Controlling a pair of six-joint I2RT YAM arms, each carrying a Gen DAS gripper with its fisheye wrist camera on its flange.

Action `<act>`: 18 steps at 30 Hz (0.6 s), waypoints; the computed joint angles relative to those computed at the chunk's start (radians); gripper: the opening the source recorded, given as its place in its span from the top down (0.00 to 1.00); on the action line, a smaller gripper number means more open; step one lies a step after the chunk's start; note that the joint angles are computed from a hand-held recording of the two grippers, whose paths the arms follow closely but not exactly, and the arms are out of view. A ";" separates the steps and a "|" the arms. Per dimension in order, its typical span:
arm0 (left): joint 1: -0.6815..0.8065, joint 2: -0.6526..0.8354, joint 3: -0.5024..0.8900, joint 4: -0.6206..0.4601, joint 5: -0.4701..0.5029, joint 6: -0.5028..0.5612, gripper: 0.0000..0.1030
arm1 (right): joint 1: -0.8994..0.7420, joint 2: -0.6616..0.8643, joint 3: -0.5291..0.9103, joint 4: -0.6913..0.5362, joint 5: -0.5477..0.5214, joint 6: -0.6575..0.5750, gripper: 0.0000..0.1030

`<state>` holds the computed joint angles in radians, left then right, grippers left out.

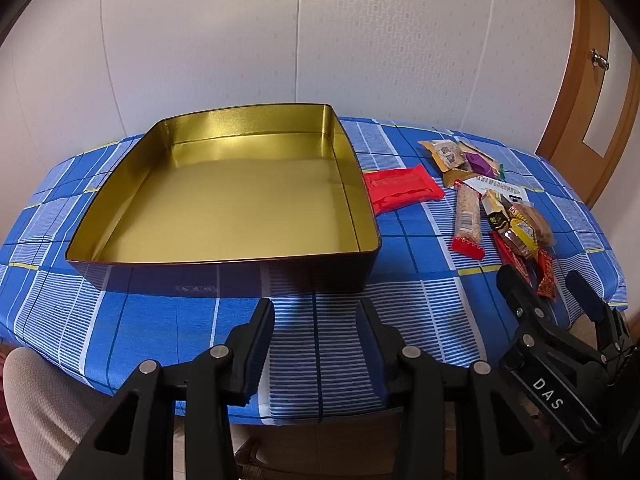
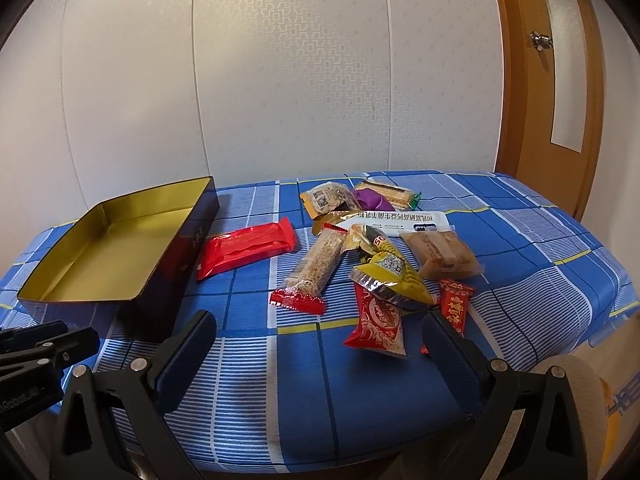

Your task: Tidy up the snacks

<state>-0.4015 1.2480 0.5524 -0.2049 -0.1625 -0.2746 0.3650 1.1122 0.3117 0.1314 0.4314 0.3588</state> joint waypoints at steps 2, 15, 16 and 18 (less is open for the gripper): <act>0.002 0.000 0.000 -0.001 0.002 0.003 0.58 | -0.002 0.001 0.001 -0.002 -0.003 0.000 0.00; 0.009 0.003 0.003 -0.009 0.009 0.007 0.58 | -0.012 -0.004 -0.007 0.013 -0.029 -0.006 0.00; 0.009 0.003 0.003 -0.009 0.008 0.007 0.58 | -0.012 -0.004 -0.006 0.012 -0.031 -0.006 0.00; 0.009 0.002 0.003 -0.010 0.010 0.007 0.58 | -0.013 -0.003 -0.005 0.010 -0.031 -0.005 0.00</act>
